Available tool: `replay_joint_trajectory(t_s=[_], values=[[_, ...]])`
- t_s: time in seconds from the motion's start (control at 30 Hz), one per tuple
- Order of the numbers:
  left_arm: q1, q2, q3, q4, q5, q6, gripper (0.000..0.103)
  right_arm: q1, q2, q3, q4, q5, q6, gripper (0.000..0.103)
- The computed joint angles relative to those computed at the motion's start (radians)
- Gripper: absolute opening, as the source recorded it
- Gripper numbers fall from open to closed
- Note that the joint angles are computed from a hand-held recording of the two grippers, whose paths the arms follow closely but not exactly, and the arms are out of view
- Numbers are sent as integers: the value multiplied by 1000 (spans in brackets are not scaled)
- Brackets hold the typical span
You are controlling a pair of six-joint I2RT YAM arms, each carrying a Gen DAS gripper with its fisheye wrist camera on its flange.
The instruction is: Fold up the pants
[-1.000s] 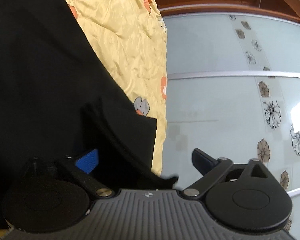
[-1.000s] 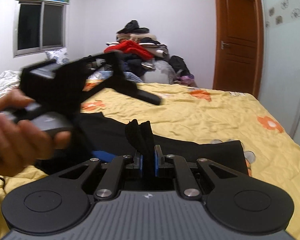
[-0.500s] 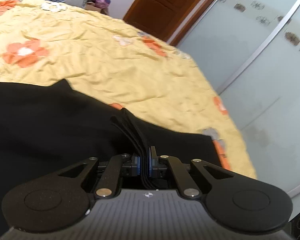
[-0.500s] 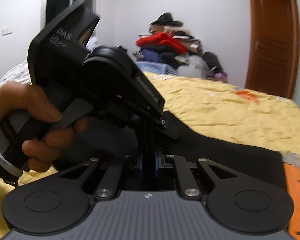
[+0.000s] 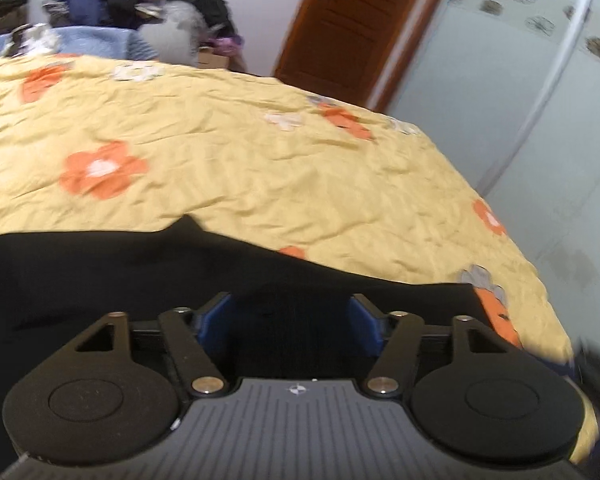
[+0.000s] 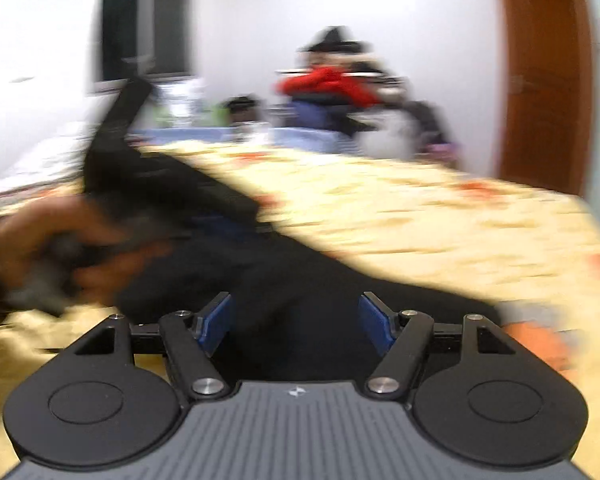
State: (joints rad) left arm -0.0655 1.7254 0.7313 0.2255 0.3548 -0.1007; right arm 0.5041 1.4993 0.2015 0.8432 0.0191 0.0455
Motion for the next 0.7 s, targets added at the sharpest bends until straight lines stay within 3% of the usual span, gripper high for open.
replay_joint_trajectory(t_s=[0.07, 0.13, 0.2, 0.27, 0.37, 0.47, 0.57, 0.7], values=[[-25, 12, 17, -34, 27, 9, 68, -121, 63, 92, -108, -24, -29, 69], [-37, 47, 34, -58, 78, 19, 71, -224, 163, 209, -209, -134, -46, 69], [-61, 81, 40, -57, 44, 11, 70, -284, 270, 303, -239, -220, -39, 69], [-80, 63, 7, -21, 5, 20, 69, -300, 333, 364, -272, -186, -54, 69], [-82, -31, -87, 65, 0, 45, 70, -260, 277, 297, -220, -73, -29, 69], [-69, -67, -98, 26, 68, 65, 75, -252, 141, 152, -149, -108, -33, 69], [-82, -39, -58, -115, 93, 134, 76, -220, 114, 135, -224, -119, -55, 69], [-88, -90, -143, -67, 53, 163, 76, -163, 70, 79, -274, -73, -66, 69]])
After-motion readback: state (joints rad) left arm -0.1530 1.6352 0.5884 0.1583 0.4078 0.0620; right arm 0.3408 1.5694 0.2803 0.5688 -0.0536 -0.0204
